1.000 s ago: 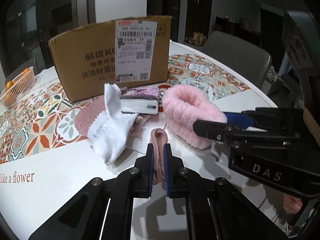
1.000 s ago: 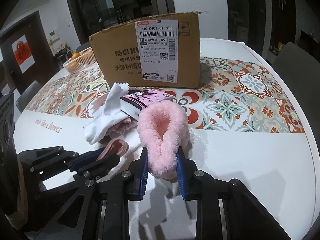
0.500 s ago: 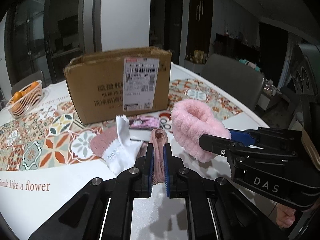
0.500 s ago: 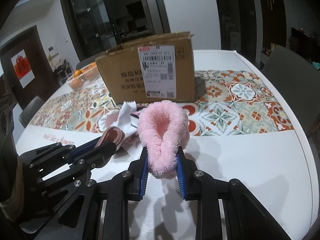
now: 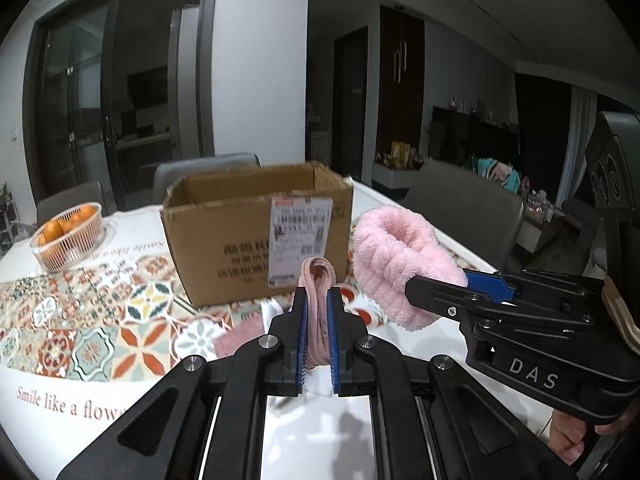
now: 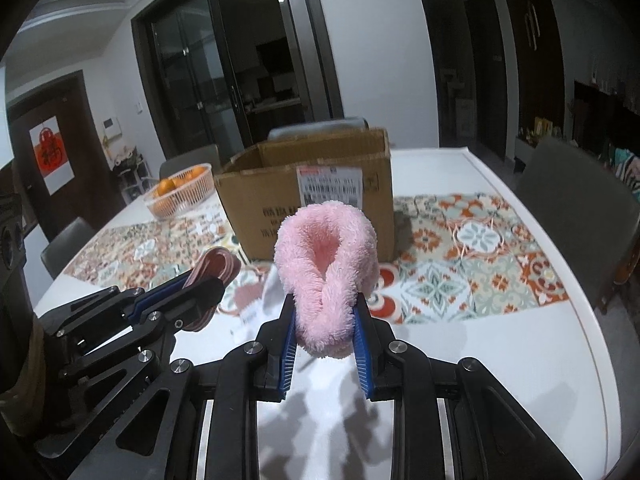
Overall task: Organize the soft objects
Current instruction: 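Carry the hair tie and headband over the box and release both inside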
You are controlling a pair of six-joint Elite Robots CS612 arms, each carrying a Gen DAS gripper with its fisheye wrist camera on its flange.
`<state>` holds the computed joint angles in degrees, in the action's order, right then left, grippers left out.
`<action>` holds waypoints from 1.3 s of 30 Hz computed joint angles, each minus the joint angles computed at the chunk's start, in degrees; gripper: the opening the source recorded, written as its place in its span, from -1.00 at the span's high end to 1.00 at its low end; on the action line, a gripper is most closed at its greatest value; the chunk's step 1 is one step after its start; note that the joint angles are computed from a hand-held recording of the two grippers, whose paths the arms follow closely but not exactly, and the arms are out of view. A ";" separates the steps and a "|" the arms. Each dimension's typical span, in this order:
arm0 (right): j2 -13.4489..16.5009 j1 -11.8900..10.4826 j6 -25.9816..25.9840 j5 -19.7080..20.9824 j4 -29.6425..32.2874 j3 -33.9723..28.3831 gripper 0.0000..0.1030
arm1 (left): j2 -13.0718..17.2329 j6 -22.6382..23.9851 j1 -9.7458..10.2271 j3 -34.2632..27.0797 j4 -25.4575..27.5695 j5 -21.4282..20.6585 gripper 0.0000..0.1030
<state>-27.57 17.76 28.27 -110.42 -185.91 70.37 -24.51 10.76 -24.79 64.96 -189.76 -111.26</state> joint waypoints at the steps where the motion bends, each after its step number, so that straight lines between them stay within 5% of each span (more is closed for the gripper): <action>1: 0.03 0.04 -0.20 -0.27 -0.44 -0.21 0.48 | 0.03 -0.06 0.07 -0.23 -0.36 -0.12 0.79; 22: 1.53 0.25 -5.06 -4.54 -8.03 -6.43 0.48 | 2.47 -3.00 0.80 -7.70 -9.63 0.35 0.79; 39: 5.17 -0.91 -8.41 -3.88 -7.07 -15.03 0.48 | 7.93 -3.88 1.14 -19.90 -6.56 2.87 0.79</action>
<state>-22.39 16.85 19.85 -114.30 -192.98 55.33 -16.58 6.88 -23.65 45.06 -196.32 -108.39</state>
